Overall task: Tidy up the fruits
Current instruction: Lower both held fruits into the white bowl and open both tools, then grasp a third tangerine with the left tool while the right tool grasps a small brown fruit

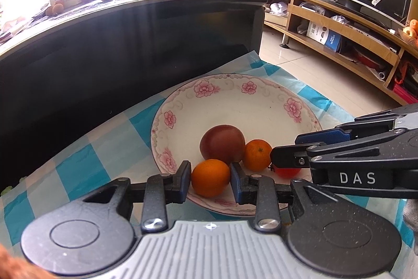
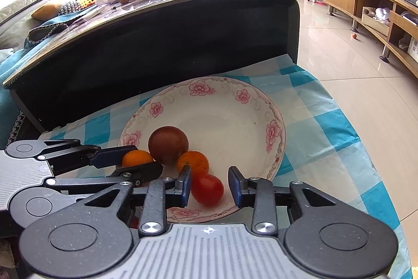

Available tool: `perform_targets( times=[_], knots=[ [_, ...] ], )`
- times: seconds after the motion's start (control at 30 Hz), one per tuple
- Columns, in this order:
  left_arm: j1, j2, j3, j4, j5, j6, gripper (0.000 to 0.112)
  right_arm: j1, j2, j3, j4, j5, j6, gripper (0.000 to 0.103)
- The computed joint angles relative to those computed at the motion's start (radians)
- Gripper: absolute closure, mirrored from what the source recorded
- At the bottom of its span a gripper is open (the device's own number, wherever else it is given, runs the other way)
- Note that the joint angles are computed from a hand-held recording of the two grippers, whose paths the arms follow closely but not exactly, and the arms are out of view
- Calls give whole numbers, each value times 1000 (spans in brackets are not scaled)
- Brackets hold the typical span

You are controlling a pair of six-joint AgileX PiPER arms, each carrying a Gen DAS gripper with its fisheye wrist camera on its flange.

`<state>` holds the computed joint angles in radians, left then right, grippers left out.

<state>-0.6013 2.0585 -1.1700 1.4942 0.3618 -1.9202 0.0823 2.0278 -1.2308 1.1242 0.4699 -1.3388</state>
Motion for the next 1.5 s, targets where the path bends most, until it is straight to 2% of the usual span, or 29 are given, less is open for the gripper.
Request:
perform_targets(
  times=[0.27, 0.73, 1.07, 1.5],
  knots=[
    [1, -22, 18, 21, 5, -25, 68, -8, -18, 20, 40, 3, -39, 67],
    [-22, -65, 60, 47, 39, -58, 67, -30, -44, 43, 91, 14, -94, 67],
    [-42, -113, 109, 59, 48, -87, 67, -42, -77, 82, 80, 59, -115, 67],
    [-104, -264, 299, -12, 74, -85, 66, -62, -167, 217, 30, 117, -157, 67]
  ],
)
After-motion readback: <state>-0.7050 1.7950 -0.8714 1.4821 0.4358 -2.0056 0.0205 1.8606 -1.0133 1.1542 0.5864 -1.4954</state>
